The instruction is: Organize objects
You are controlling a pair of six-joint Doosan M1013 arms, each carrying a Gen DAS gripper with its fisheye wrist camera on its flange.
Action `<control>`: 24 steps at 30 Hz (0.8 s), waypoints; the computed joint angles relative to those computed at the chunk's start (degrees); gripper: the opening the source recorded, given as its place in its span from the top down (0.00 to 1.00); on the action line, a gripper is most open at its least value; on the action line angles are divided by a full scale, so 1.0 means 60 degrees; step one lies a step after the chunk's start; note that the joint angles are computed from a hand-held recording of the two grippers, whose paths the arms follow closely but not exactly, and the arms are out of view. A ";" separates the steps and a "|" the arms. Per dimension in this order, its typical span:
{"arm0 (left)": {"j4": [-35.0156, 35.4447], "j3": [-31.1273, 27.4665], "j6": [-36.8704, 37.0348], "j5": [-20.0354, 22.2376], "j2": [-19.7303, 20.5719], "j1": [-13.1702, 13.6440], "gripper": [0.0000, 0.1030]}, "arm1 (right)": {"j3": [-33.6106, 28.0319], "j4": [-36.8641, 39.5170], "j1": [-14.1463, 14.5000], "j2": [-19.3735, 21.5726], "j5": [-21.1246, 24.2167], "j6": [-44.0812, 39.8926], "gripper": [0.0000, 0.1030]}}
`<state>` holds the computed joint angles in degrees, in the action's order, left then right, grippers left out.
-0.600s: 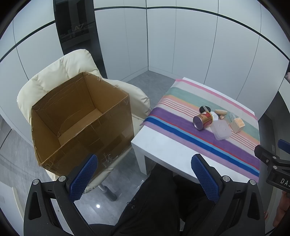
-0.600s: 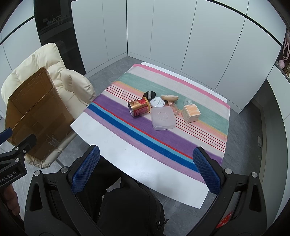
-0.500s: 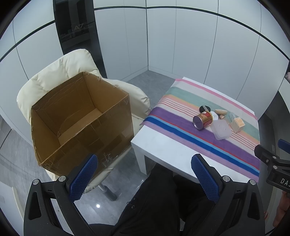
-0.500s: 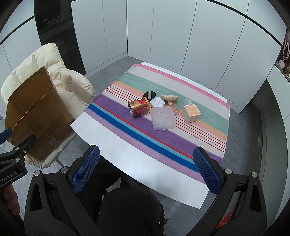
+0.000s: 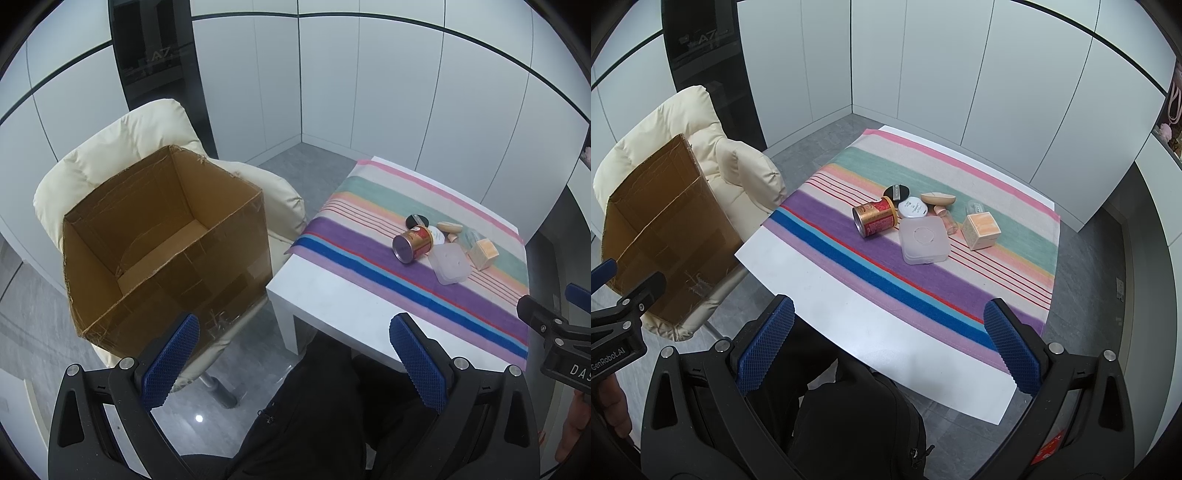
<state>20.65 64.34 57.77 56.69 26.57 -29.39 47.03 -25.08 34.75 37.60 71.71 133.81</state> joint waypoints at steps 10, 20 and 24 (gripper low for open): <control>0.0012 0.0025 -0.0067 0.0028 -0.0004 -0.0007 0.00 | -0.0014 0.0004 0.0009 0.0013 0.0008 -0.0004 0.00; -0.0026 0.0029 -0.0032 0.0116 0.0000 -0.0008 0.00 | -0.0042 0.0005 0.0012 0.0030 0.0027 -0.0009 0.00; -0.0042 -0.0038 -0.0024 0.0186 0.0033 -0.0002 0.00 | -0.0037 -0.0001 0.0013 0.0027 0.0019 -0.0010 0.00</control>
